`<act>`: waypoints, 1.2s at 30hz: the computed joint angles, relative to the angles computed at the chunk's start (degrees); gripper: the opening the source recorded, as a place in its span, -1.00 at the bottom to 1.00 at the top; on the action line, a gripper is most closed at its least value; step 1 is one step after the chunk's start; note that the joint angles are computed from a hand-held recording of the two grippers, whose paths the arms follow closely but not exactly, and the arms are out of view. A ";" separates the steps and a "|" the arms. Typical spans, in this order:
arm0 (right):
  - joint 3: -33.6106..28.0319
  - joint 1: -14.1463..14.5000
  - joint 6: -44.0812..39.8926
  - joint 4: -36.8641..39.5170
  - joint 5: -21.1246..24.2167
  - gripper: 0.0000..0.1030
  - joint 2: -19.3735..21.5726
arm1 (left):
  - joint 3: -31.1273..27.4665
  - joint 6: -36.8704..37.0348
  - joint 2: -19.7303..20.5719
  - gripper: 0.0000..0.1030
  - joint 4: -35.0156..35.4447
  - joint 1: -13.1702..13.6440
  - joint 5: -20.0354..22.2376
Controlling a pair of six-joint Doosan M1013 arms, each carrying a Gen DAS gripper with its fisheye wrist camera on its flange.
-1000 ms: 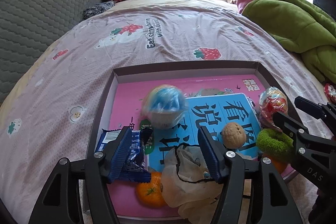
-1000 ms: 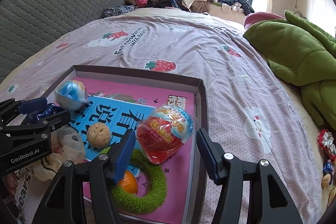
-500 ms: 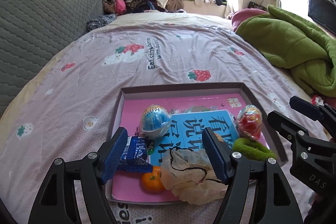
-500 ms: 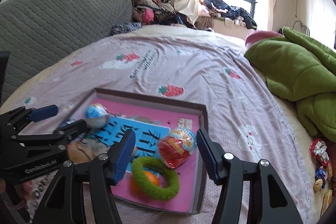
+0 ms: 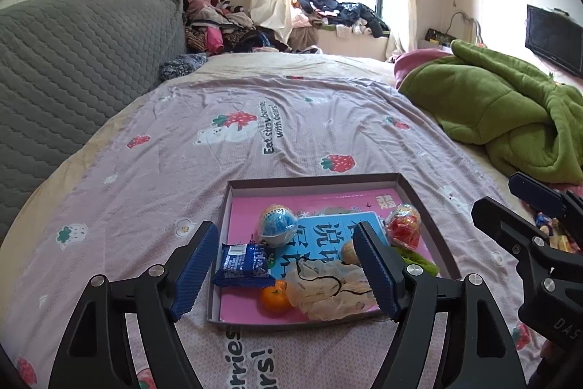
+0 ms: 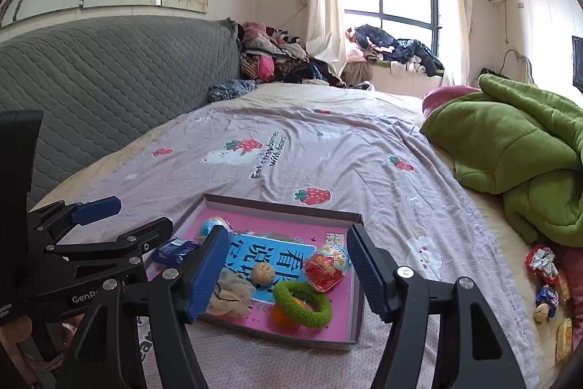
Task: Organize objects
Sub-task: 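Withdraw both tools up and away from the pink box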
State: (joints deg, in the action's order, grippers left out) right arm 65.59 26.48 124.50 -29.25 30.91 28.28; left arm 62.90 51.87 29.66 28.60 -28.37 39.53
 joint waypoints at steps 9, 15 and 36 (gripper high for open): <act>4.84 0.66 10.56 -7.48 -2.92 0.30 -3.48 | 3.02 -3.18 -3.16 0.52 3.38 -0.63 -1.43; 5.83 1.16 13.31 -9.84 -2.36 0.30 -4.89 | 4.06 -3.21 -4.38 0.53 3.60 -0.89 -2.03; 6.35 3.10 14.16 -12.14 0.80 0.31 -7.14 | 7.15 -7.85 -8.40 0.53 10.55 -2.31 0.43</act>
State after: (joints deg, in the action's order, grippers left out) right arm 71.94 29.58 138.66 -41.39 31.72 21.14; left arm 70.05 44.02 21.26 39.14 -30.68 39.97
